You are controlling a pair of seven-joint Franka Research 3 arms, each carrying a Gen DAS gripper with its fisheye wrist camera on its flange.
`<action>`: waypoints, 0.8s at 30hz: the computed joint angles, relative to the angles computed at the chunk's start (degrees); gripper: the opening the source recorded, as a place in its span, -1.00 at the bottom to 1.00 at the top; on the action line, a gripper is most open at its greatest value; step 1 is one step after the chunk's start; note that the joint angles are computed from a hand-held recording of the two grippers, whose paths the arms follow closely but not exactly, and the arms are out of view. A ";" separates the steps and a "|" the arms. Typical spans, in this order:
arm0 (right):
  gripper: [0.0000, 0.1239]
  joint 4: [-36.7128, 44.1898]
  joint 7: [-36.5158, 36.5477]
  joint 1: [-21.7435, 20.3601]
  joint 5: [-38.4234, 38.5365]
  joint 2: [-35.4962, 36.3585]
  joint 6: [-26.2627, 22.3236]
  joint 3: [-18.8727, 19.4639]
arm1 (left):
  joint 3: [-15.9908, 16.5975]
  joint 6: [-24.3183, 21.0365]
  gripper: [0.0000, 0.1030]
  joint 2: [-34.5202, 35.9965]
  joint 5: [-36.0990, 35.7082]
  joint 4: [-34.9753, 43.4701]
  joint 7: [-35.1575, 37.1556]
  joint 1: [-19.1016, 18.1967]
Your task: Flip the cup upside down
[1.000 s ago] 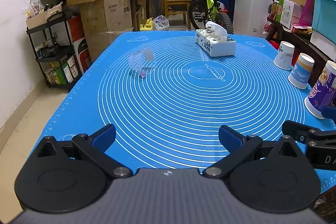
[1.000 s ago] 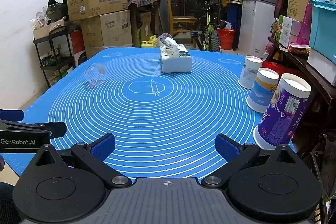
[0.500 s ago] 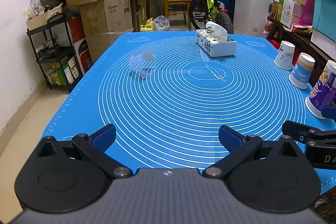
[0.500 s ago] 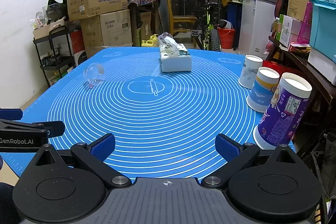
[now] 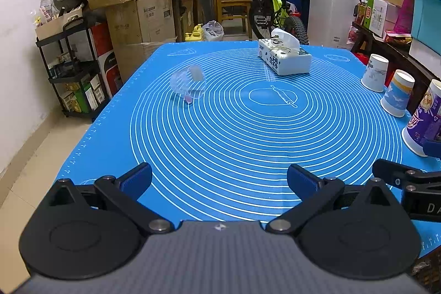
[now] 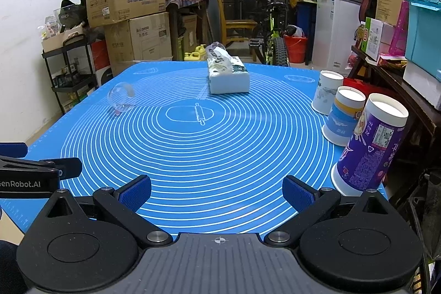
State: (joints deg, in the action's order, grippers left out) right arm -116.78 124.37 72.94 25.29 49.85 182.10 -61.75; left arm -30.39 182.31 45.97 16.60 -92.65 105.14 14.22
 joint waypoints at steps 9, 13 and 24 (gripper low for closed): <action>0.63 -0.01 -0.07 -0.08 0.15 0.06 0.10 0.09 | 0.26 -0.70 0.99 0.07 -0.34 0.89 0.23 0.01; 0.63 0.02 -0.09 -0.01 0.24 0.15 0.10 0.02 | 1.13 -1.00 0.99 0.16 -0.78 1.59 0.19 -0.87; 0.63 1.03 -2.43 -2.47 2.20 0.35 1.91 1.94 | 3.49 -0.93 0.99 0.14 -1.36 2.36 -0.78 -3.12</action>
